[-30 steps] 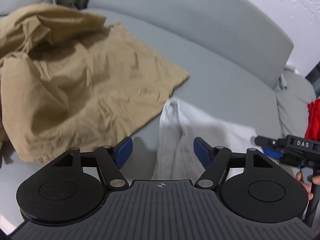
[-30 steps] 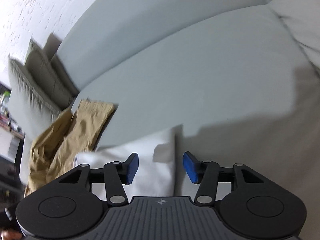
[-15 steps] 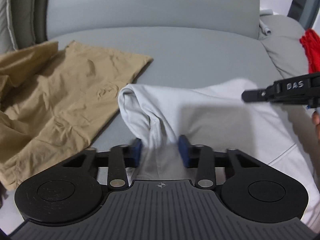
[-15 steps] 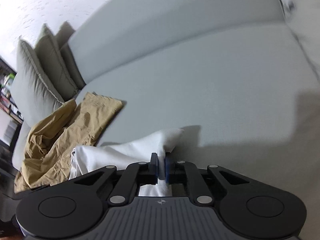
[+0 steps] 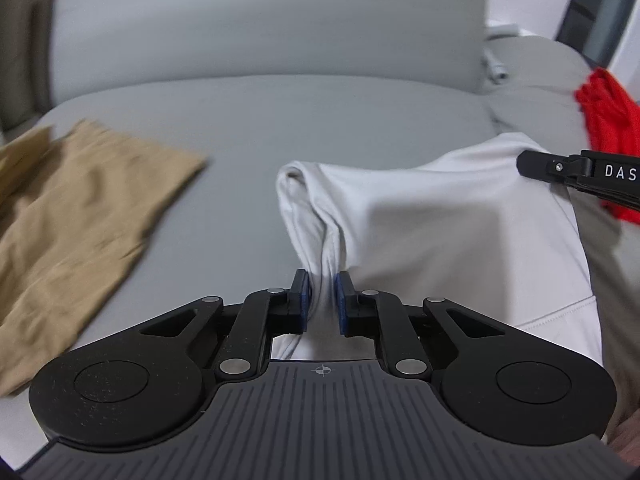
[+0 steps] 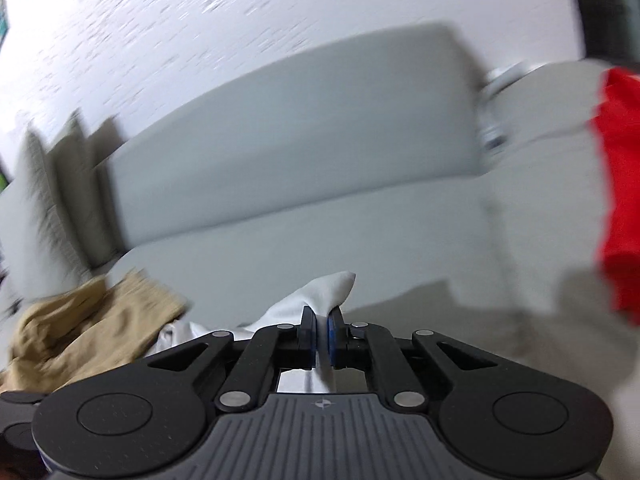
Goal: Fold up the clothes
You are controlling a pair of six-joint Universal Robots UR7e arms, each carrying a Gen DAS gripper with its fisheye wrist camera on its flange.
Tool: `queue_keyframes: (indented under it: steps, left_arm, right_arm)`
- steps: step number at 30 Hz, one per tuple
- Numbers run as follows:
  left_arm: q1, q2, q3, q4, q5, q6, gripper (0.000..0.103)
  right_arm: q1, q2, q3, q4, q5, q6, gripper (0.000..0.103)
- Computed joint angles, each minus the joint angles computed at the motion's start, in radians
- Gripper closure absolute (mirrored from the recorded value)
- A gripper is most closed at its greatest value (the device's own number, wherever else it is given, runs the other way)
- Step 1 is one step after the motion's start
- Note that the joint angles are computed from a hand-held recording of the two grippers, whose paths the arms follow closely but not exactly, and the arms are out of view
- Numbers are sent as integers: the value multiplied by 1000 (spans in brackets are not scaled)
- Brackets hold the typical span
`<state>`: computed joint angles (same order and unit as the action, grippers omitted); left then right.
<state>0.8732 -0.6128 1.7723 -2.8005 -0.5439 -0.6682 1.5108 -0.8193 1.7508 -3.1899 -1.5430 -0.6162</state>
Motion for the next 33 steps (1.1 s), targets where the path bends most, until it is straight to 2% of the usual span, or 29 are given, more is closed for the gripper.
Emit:
queue_keyframes:
  steps: [2,3,5,6,7,9,10,12,15,17,20,24,25,27,28,29,31,33]
  left_arm:
    - [5,34,-55,10,2,31,87]
    - [9,50,-83,35,10,35,85]
    - [16,65,-120,123,34,-1,76]
    - [20,69,-133,168,43,-25,75]
    - [21,68,-139,203,53,-52,74]
    - [15,55,-123,215,71,-88,64]
    - [9,43,-105,212,89,-107,59]
    - [-5,16,-70,244,128,-169,58]
    - [-32,-50,-7,371,174,-338,58]
    - [-51,-86,29,442,178,-439,58]
    - [-82,-131,78,514,173,-547,58]
    - [-126,-161,142,486,146,-580,58]
    - [-136,-161,154,456,137,-566,59]
    - [-149,-146,170,367,118,-506,60]
    - [-153,-134,172,324,108,-470,60]
    - [-155,-113,166,280,98,-424,60]
    - [-155,-79,150,234,84,-369,64]
    - [-152,-49,132,224,86,-348,64]
  right_arm:
    - [-11,0,-21,22,-12,23,97]
    - [-16,2,-42,69,-32,45,96]
    - [-17,14,-86,168,-89,99,76]
    - [-13,26,-112,216,-144,144,72]
    - [-10,36,-133,249,-186,178,62]
    - [-10,42,-147,258,-213,209,58]
    - [-11,42,-148,255,-213,214,56]
    - [-17,34,-139,233,-196,207,53]
    - [-30,11,-107,175,-141,192,48]
    - [-45,-13,-78,150,-92,186,44]
    - [-63,-49,-34,117,-49,182,44]
    - [-87,-112,41,98,13,171,45]
    - [-90,-129,59,102,25,161,48]
    - [-87,-159,91,128,32,117,62]
    - [-84,-174,105,145,32,91,79]
    - [-81,-187,123,165,32,68,89]
    - [-76,-212,161,214,34,26,90]
    - [-54,-224,200,250,-16,-36,90]
